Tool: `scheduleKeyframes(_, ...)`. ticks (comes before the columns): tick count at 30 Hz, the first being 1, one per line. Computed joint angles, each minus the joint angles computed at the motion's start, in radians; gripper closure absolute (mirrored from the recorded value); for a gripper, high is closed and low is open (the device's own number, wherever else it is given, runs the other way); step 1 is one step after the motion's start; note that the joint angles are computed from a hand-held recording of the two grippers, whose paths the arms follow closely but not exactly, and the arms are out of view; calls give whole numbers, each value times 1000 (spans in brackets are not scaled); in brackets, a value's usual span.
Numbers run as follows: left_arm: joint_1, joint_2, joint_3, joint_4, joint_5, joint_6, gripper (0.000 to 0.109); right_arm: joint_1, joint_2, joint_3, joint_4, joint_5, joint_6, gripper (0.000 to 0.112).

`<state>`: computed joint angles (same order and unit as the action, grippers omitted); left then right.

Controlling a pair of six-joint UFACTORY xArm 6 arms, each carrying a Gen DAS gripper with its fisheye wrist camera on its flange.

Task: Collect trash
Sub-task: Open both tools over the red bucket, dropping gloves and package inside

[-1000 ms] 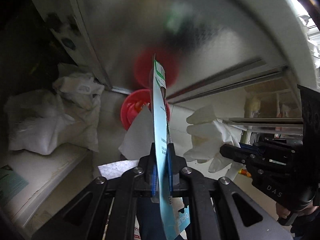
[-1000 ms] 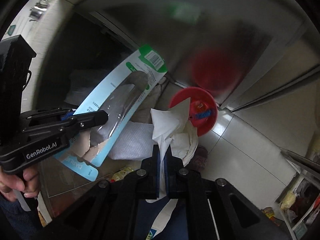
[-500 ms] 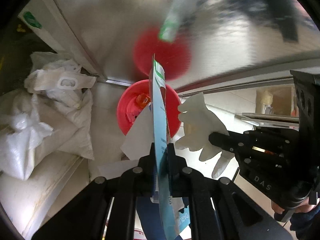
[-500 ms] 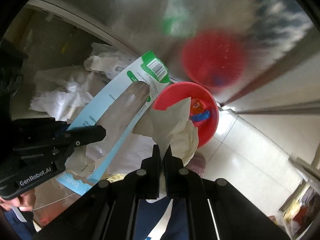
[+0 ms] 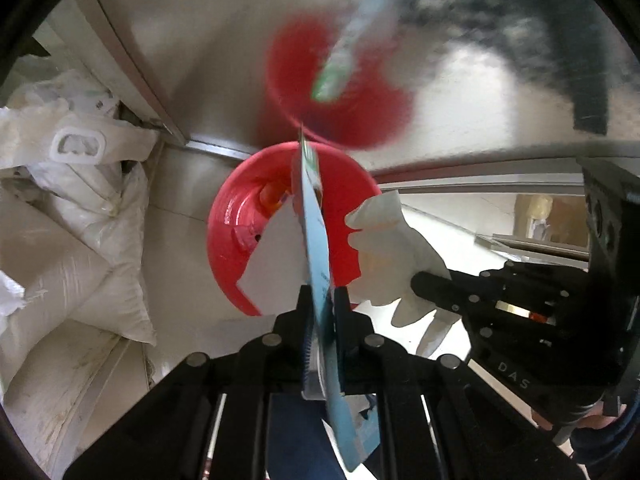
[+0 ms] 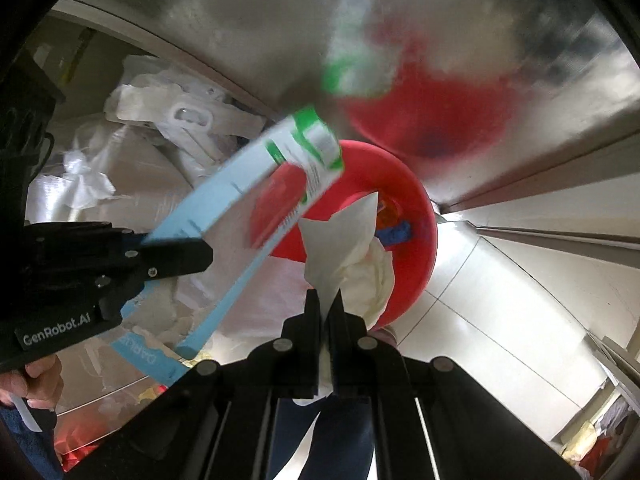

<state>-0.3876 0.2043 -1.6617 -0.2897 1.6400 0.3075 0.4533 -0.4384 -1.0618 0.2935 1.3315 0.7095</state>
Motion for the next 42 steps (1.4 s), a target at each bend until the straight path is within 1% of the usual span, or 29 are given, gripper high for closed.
scheduleKeyframes(6, -20, -12, 85, 51, -82, 28, 101, 14, 13, 49, 12, -52, -5, 109)
scheduleKeyframes(9, -10, -4, 83, 37, -81, 33, 101, 13, 12, 67, 24, -63, -11, 109)
scheduleKeyframes(12, -3, 4, 84, 35, -80, 36, 95, 14, 10, 81, 25, -65, -14, 109)
scheduleKeyframes(15, -3, 4, 90, 43, -85, 32, 94, 13, 6, 92, 30, -71, -16, 107)
scheduleKeyframes(17, -1, 3, 87, 45, -80, 24, 91, 12, 2, 94, 32, -70, -17, 90)
scheduleKeyframes(18, -1, 2, 84, 43, -74, 19, 88, 9, 0, 93, 33, -68, -17, 86)
scheduleKeyframes(19, 1, 2, 82, 43, -73, 16, 86, 7, -7, 98, 36, -76, -20, 79)
scheduleKeyframes(22, 7, -2, 80, 51, -70, 9, 85, 5, -11, 102, 41, -84, -23, 69)
scheduleKeyframes(24, 9, -5, 78, 52, -64, 4, 85, 6, -2, 90, 34, -72, -21, 65)
scheduleKeyframes(28, 15, -24, 70, 55, -41, 2, 85, 8, 3, 65, 34, -47, -19, 64)
scheduleKeyframes(31, 18, -39, 45, 67, -4, -4, 85, 26, 12, 10, 11, -5, 2, 62)
scheduleKeyframes(32, 21, -46, 28, 69, 14, -8, 85, 29, 12, -9, 7, 11, 7, 55)
scheduleKeyframes(33, 23, -51, 13, 72, 29, -14, 84, 37, 15, -41, -2, 32, 18, 51)
scheduleKeyframes(34, 25, -57, -8, 76, 49, -19, 77, 44, 17, -65, -11, 47, 29, 48)
scheduleKeyframes(36, 34, -73, -51, 71, 91, -27, 73, 59, 28, -137, -35, 100, 62, 48)
scheduleKeyframes(37, 41, -82, -86, 66, 122, -33, 73, 67, 37, -182, -46, 134, 77, 46)
scheduleKeyframes(40, 55, -83, -189, 57, 213, -46, 73, 89, 68, -317, -74, 227, 126, 36)
scheduleKeyframes(42, 70, -72, -284, 44, 292, -56, 73, 102, 96, -419, -80, 289, 159, 36)
